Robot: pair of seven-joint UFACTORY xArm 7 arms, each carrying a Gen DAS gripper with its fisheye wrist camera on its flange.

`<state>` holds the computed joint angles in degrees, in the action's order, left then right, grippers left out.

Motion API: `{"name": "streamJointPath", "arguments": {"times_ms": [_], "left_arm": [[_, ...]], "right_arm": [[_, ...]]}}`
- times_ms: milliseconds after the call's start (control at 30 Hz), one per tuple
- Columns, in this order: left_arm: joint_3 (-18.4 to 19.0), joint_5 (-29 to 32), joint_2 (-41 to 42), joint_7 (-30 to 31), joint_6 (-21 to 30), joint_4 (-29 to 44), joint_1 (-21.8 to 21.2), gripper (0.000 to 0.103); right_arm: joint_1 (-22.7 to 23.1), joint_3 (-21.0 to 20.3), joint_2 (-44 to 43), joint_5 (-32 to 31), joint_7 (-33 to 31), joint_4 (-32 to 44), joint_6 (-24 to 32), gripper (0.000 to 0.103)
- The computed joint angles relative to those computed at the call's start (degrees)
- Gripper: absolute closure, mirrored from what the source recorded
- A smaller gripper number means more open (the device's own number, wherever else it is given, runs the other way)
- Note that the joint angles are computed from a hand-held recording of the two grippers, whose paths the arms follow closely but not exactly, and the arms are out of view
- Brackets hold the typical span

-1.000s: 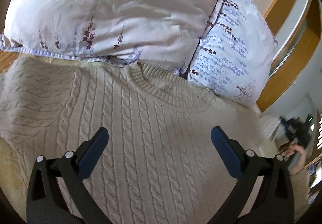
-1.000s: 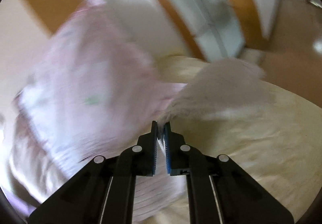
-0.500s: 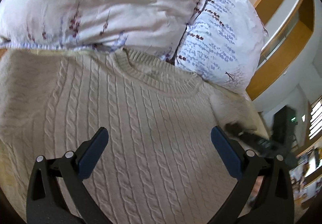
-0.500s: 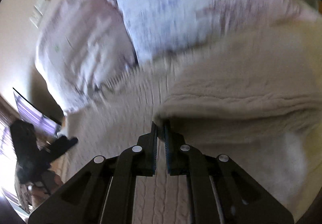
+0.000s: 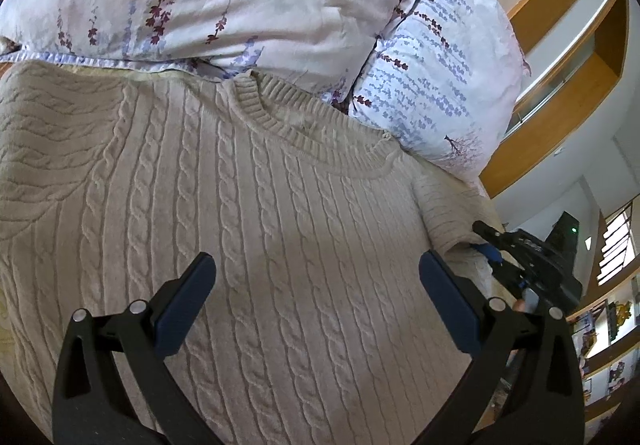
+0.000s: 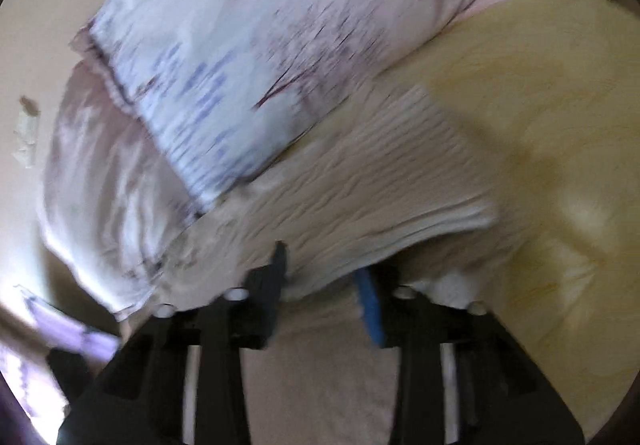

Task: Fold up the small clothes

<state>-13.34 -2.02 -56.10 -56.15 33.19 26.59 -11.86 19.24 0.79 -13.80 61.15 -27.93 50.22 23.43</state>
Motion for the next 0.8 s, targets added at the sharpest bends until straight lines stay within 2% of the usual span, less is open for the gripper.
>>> {"name": "streamJointPath", "arguments": {"times_ms": [67,100,167,267,300,333,400,433,567,667,800], "left_arm": [[0.2,-0.2,-1.4,-0.1,-0.1,-0.7,-0.2,0.002],[0.2,-0.2,-2.1,-0.2,-0.2,-0.9,-0.2,0.002],[0.1,-0.4,-4.4,-0.8,-0.2,-1.8,-0.2,0.003],[-0.4,-0.7,-7.0,-1.9,0.4,-2.6,-0.1,0.003],[-0.4,-0.8,-7.6,-2.2,0.3,-2.9,-0.2,0.003],[-0.4,-1.1,-8.3,-2.5,-0.1,-3.3,-0.5,0.003],[-0.1,-1.9,-8.7,-3.0,-0.3,-3.8,-1.0,0.004],[0.2,-2.2,-8.6,-3.1,-0.5,-3.9,-1.4,0.006],[1.4,-4.2,-8.2,-3.9,-2.7,-5.1,-2.6,0.013],[3.6,-6.7,-5.9,-3.8,-6.5,-5.8,-4.5,0.022],[6.4,-10.5,-1.2,-3.7,-10.7,-5.3,-7.3,0.034]], "right_arm": [[0.0,2.0,0.0,-4.2,0.8,0.2,-4.8,0.093],[0.7,2.4,-0.1,-5.4,0.6,0.6,-6.3,0.093],[4.5,1.6,-1.3,-3.3,-4.8,1.5,-7.6,0.094],[11.1,1.1,-1.8,3.7,-14.6,4.6,-4.1,0.094],[10.5,2.6,-1.4,4.2,-15.8,5.6,-1.1,0.094],[12.3,2.5,0.2,2.3,-15.5,7.6,4.3,0.093],[11.7,4.4,3.0,-1.5,-12.7,10.7,12.7,0.079],[11.4,4.8,4.2,-1.4,-12.1,11.6,16.5,0.064],[8.0,5.1,2.3,2.3,-10.0,7.9,19.5,0.045],[4.8,3.1,0.0,3.6,-6.1,4.4,22.4,0.045],[0.4,-1.0,-4.3,9.4,-4.1,-2.3,24.4,0.045]]}}
